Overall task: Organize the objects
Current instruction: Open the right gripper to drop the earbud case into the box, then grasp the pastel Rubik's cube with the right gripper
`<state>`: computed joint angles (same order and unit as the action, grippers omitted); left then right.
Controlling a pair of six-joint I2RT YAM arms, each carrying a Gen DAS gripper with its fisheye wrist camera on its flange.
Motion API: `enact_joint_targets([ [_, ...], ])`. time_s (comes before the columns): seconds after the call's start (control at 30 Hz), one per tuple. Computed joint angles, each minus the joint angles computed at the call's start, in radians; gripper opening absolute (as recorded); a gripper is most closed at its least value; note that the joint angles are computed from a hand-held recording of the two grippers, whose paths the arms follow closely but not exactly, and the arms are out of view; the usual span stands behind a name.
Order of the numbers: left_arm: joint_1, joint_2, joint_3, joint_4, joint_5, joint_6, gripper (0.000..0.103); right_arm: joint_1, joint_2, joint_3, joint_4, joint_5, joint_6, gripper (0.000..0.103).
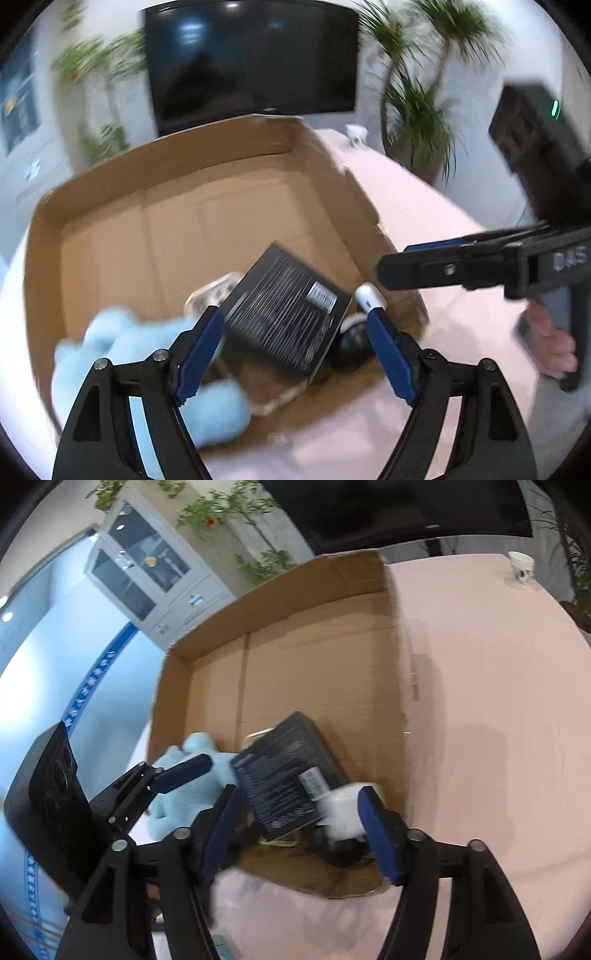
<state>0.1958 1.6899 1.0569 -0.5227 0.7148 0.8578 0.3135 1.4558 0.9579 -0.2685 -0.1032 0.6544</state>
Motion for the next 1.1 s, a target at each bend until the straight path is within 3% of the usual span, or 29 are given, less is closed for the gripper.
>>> enact_joint_targets([
  [0.1, 0.169, 0.04, 0.066, -0.188, 0.073, 0.133, 0.083, 0.049, 0.037, 0.042, -0.014, -0.059, -0.044, 0.081],
  [0.2, 0.388, 0.146, 0.179, -0.494, 0.113, 0.389, 0.084, 0.12, 0.138, 0.138, -0.045, -0.12, -0.098, 0.083],
  [0.3, 0.541, 0.245, 0.25, -0.702, 0.077, 0.596, 0.084, 0.2, 0.251, 0.243, -0.103, -0.209, -0.197, 0.083],
  [0.37, 0.645, 0.288, 0.245, -0.765, 0.038, 0.712, 0.085, 0.264, 0.351, 0.349, -0.179, -0.229, -0.271, 0.083],
  [0.43, 0.73, 0.293, 0.174, -0.723, -0.014, 0.779, 0.085, 0.317, 0.419, 0.41, -0.228, -0.233, -0.311, 0.083],
  [0.63, 0.895, 0.291, -0.017, -0.609, -0.052, 0.971, 0.085, 0.461, 0.677, 0.706, -0.422, -0.27, -0.432, 0.083],
  [0.87, 0.89, 0.177, -0.266, -0.339, -0.032, 1.067, 0.085, 0.523, 0.797, 0.841, -0.527, -0.238, -0.454, 0.083],
  [0.93, 0.86, 0.16, -0.337, -0.227, 0.0, 1.046, 0.085, 0.528, 0.796, 0.833, -0.525, -0.232, -0.448, 0.083],
  [1.0, 0.824, 0.125, -0.424, -0.047, 0.03, 0.95, 0.081, 0.511, 0.821, 0.866, -0.543, -0.235, -0.462, 0.083],
  [1.03, 0.809, 0.115, -0.46, 0.046, 0.042, 0.896, 0.077, 0.512, 0.823, 0.865, -0.542, -0.236, -0.463, 0.083],
  [1.07, 0.805, 0.12, -0.464, 0.076, 0.045, 0.86, 0.058, 0.51, 0.833, 0.88, -0.55, -0.238, -0.465, 0.083],
  [1.1, 0.804, 0.132, -0.456, 0.119, 0.046, 0.793, 0.056, 0.51, 0.838, 0.881, -0.55, -0.239, -0.465, 0.083],
])
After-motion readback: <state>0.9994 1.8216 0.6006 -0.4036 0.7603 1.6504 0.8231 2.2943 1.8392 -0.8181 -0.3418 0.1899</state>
